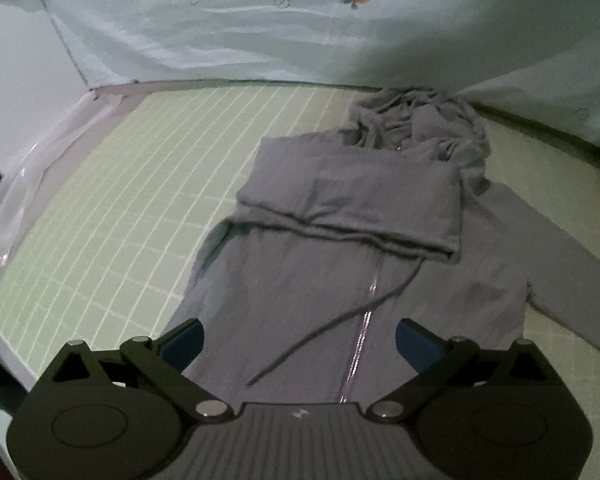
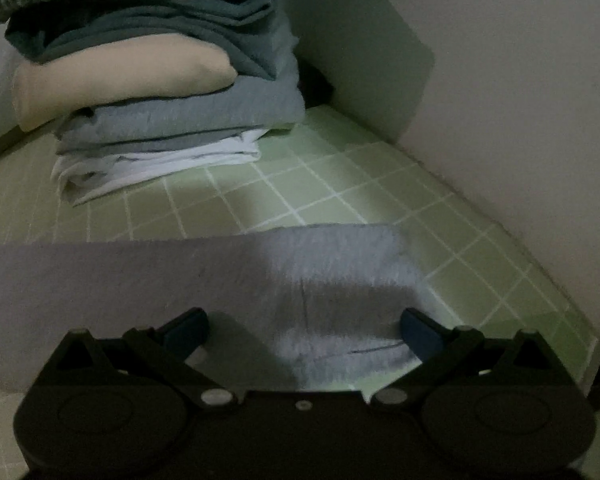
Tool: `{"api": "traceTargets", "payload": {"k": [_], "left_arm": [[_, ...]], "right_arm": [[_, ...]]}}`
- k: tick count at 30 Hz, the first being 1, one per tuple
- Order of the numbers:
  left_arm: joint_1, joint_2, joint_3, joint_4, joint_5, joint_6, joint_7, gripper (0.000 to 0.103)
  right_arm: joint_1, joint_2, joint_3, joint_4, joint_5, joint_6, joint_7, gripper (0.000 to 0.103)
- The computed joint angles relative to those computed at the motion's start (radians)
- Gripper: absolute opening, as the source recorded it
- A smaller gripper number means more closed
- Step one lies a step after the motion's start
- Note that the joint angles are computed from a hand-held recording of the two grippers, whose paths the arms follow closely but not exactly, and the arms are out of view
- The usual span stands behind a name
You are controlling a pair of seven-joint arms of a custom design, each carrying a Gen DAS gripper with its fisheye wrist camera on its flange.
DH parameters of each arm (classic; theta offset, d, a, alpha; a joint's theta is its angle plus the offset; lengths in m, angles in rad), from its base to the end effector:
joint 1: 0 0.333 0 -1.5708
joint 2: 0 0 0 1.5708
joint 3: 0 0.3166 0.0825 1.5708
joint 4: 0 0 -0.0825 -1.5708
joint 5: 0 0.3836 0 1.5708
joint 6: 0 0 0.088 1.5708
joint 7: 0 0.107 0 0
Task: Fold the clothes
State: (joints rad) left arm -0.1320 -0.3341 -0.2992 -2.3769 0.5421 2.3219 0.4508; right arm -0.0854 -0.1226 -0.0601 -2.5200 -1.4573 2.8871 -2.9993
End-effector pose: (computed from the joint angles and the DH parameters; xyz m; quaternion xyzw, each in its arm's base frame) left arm 0.4287 -0.1940 0.4757 -0.7886 0.5423 -0.1151 0.2662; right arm 0.4573 -0.0084 0.3433 -0.4741 0.8011 -0.3164 0.1825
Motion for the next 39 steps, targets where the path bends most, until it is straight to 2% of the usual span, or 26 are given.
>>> {"api": "traceTargets", "payload": {"k": [4, 7, 8, 10, 12, 15, 20, 24, 27, 31, 35, 37, 39], "left_arm": [[-0.009, -0.020, 0.007, -0.019, -0.018, -0.002, 0.034, 0.101], [-0.007, -0.029, 0.003, -0.024, -0.007, -0.014, 0.068, 0.101], [-0.004, -0.033, 0.003, -0.028, -0.001, -0.012, 0.073, 0.101], [0.003, -0.045, 0.007, -0.045, 0.008, 0.011, 0.077, 0.101], [0.014, -0.054, 0.015, -0.063, 0.013, 0.038, 0.084, 0.101], [0.039, -0.065, 0.030, -0.086, 0.012, 0.070, 0.093, 0.101], [0.087, -0.095, 0.077, -0.140, -0.019, 0.177, 0.139, 0.101], [0.132, -0.097, 0.109, -0.164, -0.048, 0.255, 0.224, 0.101], [0.168, -0.092, 0.132, -0.172, -0.076, 0.301, 0.291, 0.101], [0.209, -0.081, 0.158, -0.175, -0.121, 0.352, 0.380, 0.101], [0.261, -0.069, 0.154, -0.176, -0.128, 0.383, 0.425, 0.101], [0.278, -0.064, 0.149, -0.173, -0.133, 0.379, 0.435, 0.101], [0.293, -0.061, 0.143, -0.171, -0.132, 0.375, 0.438, 0.101]], "right_arm": [[0.011, 0.005, 0.008, 0.008, 0.012, -0.027, 0.021, 0.103], [0.013, 0.003, 0.000, 0.007, 0.085, 0.002, -0.075, 0.097], [0.010, 0.001, -0.001, 0.007, 0.093, 0.021, -0.102, 0.086], [0.006, -0.007, 0.006, 0.007, 0.088, 0.043, -0.126, 0.053], [0.019, -0.014, 0.019, 0.008, 0.166, 0.014, -0.201, 0.010], [0.042, -0.027, 0.051, 0.018, 0.265, -0.039, -0.288, 0.007], [0.055, -0.101, 0.121, 0.026, 0.237, -0.045, -0.118, 0.004], [0.111, -0.098, 0.186, 0.090, 0.238, -0.064, -0.064, 0.004], [0.177, -0.042, 0.225, 0.175, 0.230, -0.077, -0.042, 0.004], [0.282, 0.076, 0.243, 0.309, 0.244, -0.057, -0.001, 0.004], [0.391, 0.197, 0.257, 0.447, 0.250, -0.078, 0.004, 0.004], [0.426, 0.261, 0.258, 0.503, 0.321, -0.052, -0.071, 0.010], [0.446, 0.313, 0.271, 0.538, 0.440, -0.052, -0.226, 0.043]]}}
